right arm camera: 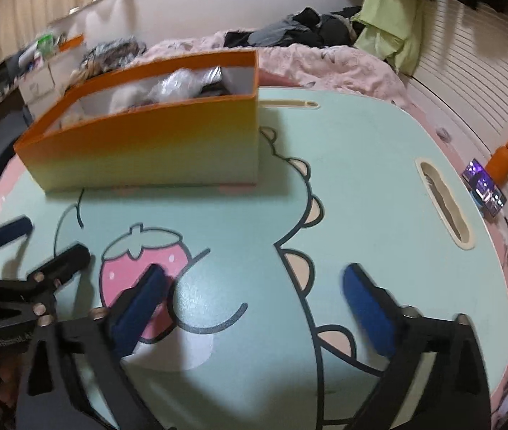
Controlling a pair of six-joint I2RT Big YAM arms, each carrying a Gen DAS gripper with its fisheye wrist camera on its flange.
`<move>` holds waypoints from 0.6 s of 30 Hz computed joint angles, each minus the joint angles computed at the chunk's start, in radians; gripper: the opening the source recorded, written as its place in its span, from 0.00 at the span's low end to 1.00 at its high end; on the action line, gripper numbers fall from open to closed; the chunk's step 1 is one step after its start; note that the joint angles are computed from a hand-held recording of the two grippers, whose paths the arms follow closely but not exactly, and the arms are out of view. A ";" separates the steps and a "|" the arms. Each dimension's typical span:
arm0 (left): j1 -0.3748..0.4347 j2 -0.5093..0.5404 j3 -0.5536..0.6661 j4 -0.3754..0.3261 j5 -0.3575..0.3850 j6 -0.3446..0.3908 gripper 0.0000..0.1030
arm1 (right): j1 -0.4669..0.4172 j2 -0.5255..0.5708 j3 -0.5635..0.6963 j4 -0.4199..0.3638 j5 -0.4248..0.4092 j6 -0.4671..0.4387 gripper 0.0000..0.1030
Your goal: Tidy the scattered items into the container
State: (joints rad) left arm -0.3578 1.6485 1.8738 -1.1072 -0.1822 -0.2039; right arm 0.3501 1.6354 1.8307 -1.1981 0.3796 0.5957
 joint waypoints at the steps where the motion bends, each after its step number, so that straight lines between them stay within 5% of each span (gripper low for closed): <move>1: 0.000 -0.002 -0.004 0.005 -0.001 0.000 1.00 | 0.000 -0.002 -0.003 0.002 0.001 -0.003 1.00; 18: 0.001 -0.005 -0.014 0.020 0.003 0.006 1.00 | -0.002 -0.013 -0.023 0.021 0.004 -0.012 1.00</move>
State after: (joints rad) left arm -0.3570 1.6438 1.8595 -1.0871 -0.1789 -0.1979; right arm 0.3482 1.6229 1.8076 -1.1766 0.3840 0.5833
